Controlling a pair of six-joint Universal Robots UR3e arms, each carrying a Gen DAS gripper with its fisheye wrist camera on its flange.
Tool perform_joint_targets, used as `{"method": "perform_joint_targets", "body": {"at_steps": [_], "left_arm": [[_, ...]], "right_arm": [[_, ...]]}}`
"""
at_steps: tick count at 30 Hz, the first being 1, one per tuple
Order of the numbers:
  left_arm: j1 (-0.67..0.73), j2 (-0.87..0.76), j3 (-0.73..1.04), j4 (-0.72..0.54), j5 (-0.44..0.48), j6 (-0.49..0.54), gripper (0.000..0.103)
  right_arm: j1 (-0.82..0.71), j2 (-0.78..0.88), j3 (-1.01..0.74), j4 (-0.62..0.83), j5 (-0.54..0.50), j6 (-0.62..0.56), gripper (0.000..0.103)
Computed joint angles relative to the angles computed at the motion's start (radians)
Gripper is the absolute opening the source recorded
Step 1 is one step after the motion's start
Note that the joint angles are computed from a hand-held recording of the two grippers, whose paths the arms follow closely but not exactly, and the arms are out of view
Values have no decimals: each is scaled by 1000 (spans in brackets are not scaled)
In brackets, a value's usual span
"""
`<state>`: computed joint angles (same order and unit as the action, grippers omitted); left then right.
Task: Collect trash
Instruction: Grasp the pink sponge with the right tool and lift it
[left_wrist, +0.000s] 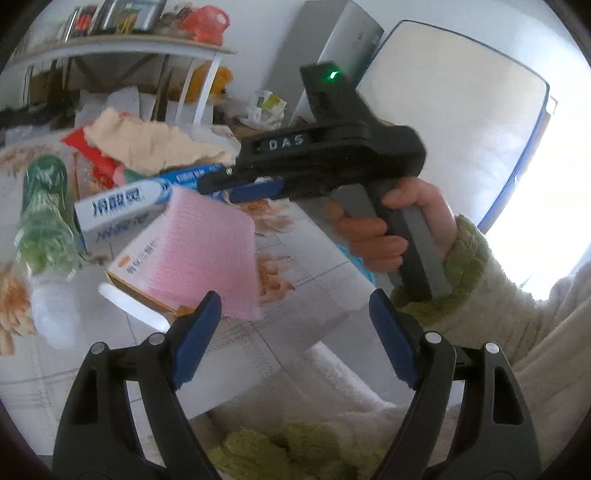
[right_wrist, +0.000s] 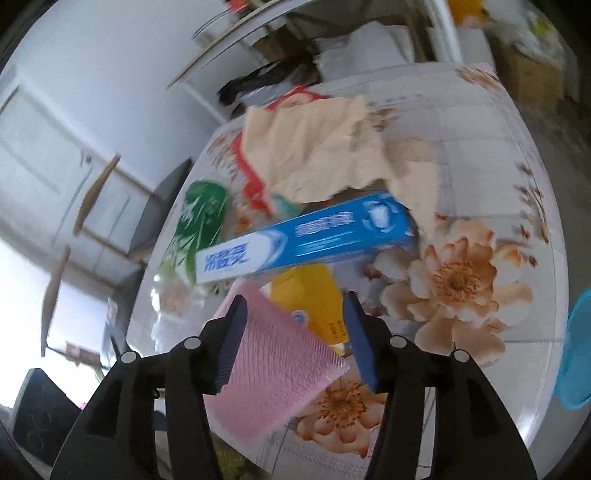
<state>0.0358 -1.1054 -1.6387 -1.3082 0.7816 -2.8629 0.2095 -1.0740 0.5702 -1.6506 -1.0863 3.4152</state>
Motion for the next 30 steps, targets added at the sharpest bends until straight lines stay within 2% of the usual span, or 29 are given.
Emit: {"method": "perform_joint_targets", "body": {"at_steps": [7,12,15,20,24,30], "left_arm": [[-74,-51,8,151,146,-72,81],[-114,-118,39,124,159,-53,81],[-146,-135,38,98,164,-29,81],[-196,-164,35,112,214,-45,81],[-214,-179,25,121,225,-57,81],[-247,-231,23,172,189,-76,81]], "right_arm": [[-74,-303,523,-301,13,146,53],[-135,-514,764,-329,2,214,58],[-173,-653,883,-280,15,219,63],[-167,-730,978,-224,79,239,65],[-141,-704,1011,-269,136,265,65],[-80,-610,856,-210,49,249,65]]}}
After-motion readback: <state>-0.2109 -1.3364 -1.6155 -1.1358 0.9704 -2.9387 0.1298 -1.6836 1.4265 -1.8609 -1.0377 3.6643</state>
